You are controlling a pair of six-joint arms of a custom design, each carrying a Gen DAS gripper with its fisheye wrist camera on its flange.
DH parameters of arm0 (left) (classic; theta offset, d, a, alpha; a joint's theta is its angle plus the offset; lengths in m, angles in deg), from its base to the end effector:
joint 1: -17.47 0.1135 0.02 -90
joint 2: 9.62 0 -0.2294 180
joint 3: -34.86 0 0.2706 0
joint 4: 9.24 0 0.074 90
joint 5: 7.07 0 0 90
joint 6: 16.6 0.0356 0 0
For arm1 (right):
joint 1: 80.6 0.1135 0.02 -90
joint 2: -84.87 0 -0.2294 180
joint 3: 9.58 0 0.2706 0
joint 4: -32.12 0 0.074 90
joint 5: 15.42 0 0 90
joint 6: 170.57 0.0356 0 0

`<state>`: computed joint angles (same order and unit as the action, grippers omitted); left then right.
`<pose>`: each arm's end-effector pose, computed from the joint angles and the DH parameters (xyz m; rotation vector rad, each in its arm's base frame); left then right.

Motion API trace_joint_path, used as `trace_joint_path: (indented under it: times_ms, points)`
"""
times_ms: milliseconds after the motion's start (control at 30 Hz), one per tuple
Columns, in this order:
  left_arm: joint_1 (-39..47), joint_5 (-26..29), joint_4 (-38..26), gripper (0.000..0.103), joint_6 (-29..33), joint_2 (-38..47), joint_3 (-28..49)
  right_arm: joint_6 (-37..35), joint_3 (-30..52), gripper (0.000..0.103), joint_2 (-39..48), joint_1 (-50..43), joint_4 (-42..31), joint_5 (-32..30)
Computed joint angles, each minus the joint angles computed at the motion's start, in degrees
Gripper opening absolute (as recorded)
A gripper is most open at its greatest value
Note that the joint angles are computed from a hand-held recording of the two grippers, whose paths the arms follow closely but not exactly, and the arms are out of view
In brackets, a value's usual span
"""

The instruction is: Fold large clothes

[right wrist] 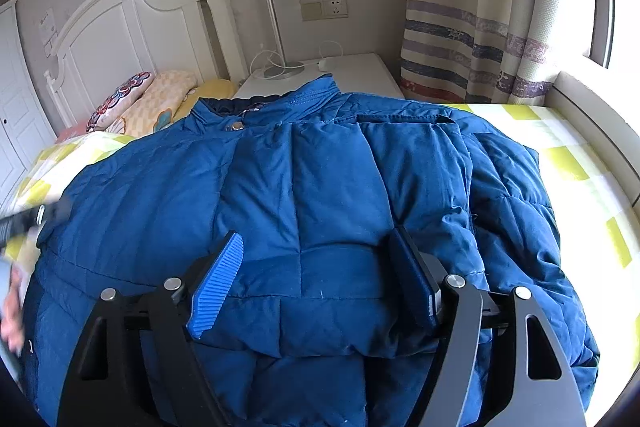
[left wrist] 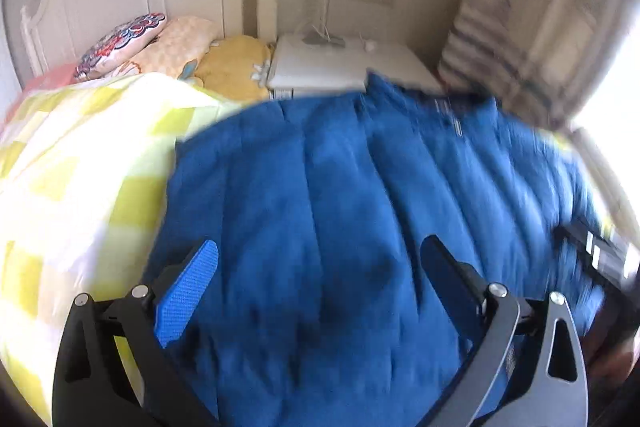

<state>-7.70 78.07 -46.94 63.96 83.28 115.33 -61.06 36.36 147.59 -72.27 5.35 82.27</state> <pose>0.3326 -0.1529 0.2003 0.2977 2.4302 -0.1649 0.2512 0.0320 0.1640 0.2930 2.3055 0.0883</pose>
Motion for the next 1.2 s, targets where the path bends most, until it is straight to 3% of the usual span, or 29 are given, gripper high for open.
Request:
trace_joint_path:
  times_ms: [67,133,267,333,400,500,667,767,967,1100,1167,1200]
  points:
    - [-2.73,-4.29,0.89,0.101,1.65,-2.20,-5.17,-0.22,-0.07,0.069,0.02,-0.22,0.14,-0.30]
    - [-4.23,-6.66,5.67,0.101,2.90,-4.31,-10.48,-0.24,-0.09,0.070,0.01,-0.20,0.19,-0.35]
    - [-3.54,-5.94,8.05,0.101,2.75,-4.42,-12.45,-0.41,-0.35,0.071,-0.35,0.34,0.42,0.53]
    - [-3.61,-6.24,8.07,0.101,2.84,-4.52,-12.75,0.31,-1.10,0.078,-1.88,1.33,0.40,3.66]
    - [-3.91,-6.62,8.26,0.101,2.74,-4.85,-13.26,1.53,-4.83,0.080,-8.72,4.95,1.42,11.93]
    - [-3.69,-6.52,8.30,0.101,2.97,-4.50,-12.97,-1.11,-9.09,0.096,-16.49,8.61,4.50,13.10]
    - [-3.47,-6.13,7.91,0.101,3.00,-3.65,-11.80,-4.33,4.01,0.096,4.76,10.78,-2.85,11.62]
    - [-3.22,-5.77,7.74,0.101,3.06,-3.51,-11.56,-3.58,5.70,0.096,7.08,10.93,-4.59,11.82]
    - [-3.31,-5.76,7.72,0.101,2.94,-3.61,-11.71,6.89,0.70,0.096,-5.22,14.74,-14.29,19.53]
    - [-3.25,-5.67,7.76,0.101,2.93,-3.65,-11.72,6.32,-1.46,0.099,-4.56,5.97,-14.54,7.67]
    - [-3.25,-5.43,7.85,0.101,2.79,-3.72,-11.89,7.86,-2.78,0.098,-8.87,7.81,-15.29,11.19]
    - [-3.35,-5.55,7.93,0.101,2.76,-3.85,-12.06,9.20,-4.60,0.098,-13.66,10.54,-15.37,15.87]
